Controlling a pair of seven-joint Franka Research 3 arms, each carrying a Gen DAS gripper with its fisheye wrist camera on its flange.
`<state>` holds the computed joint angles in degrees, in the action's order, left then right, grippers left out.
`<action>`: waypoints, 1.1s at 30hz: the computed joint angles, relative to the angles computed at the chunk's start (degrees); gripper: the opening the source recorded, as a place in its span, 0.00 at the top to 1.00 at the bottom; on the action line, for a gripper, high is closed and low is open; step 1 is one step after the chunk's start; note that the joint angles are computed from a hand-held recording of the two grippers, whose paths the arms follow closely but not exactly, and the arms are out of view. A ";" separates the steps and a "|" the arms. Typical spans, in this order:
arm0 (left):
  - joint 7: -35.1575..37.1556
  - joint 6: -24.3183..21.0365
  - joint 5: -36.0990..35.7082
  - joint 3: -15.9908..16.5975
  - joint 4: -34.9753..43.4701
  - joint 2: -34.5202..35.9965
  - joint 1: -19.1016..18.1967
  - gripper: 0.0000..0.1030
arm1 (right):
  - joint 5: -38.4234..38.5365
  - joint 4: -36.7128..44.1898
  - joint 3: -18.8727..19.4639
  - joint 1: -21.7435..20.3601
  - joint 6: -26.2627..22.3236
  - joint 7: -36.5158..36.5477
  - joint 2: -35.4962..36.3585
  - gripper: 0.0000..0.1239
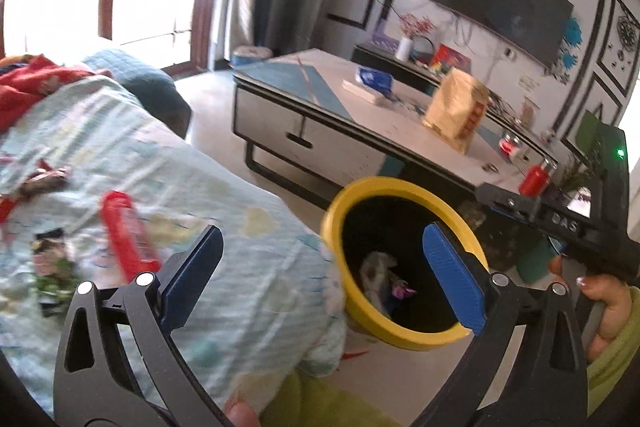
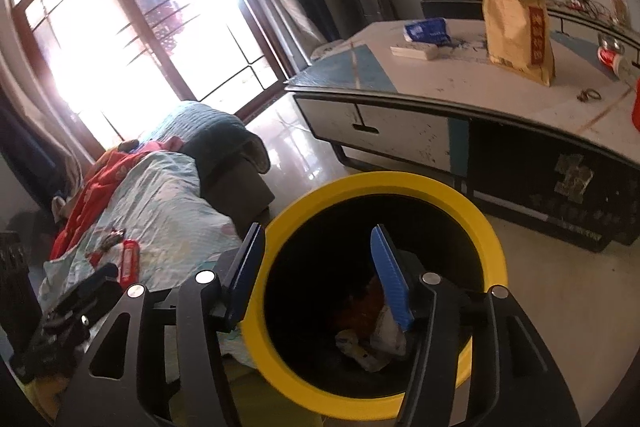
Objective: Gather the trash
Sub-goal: 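Lower both grippers into the bin and open them to drop the wrappers, then move both tools back toward the remaining trash on the bed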
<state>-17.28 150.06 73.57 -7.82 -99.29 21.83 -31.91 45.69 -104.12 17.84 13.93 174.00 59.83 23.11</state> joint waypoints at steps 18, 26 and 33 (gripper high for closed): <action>-12.52 -14.01 7.34 -5.84 -16.67 -15.04 4.00 0.11 | 0.76 -1.20 4.74 4.58 2.35 -8.60 -2.50 0.50; -15.72 -18.65 7.06 -8.46 -22.89 -20.74 6.58 0.11 | 1.59 -0.50 6.20 6.72 1.03 -12.25 -2.34 0.49; -18.50 -20.97 5.63 -10.12 -28.29 -25.53 8.60 0.11 | 0.03 0.50 5.30 10.47 -0.68 -12.83 -1.89 0.48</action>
<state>-35.78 129.09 79.20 -17.94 -127.58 -3.70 -23.31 45.71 -103.62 23.14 24.40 173.32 46.99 21.22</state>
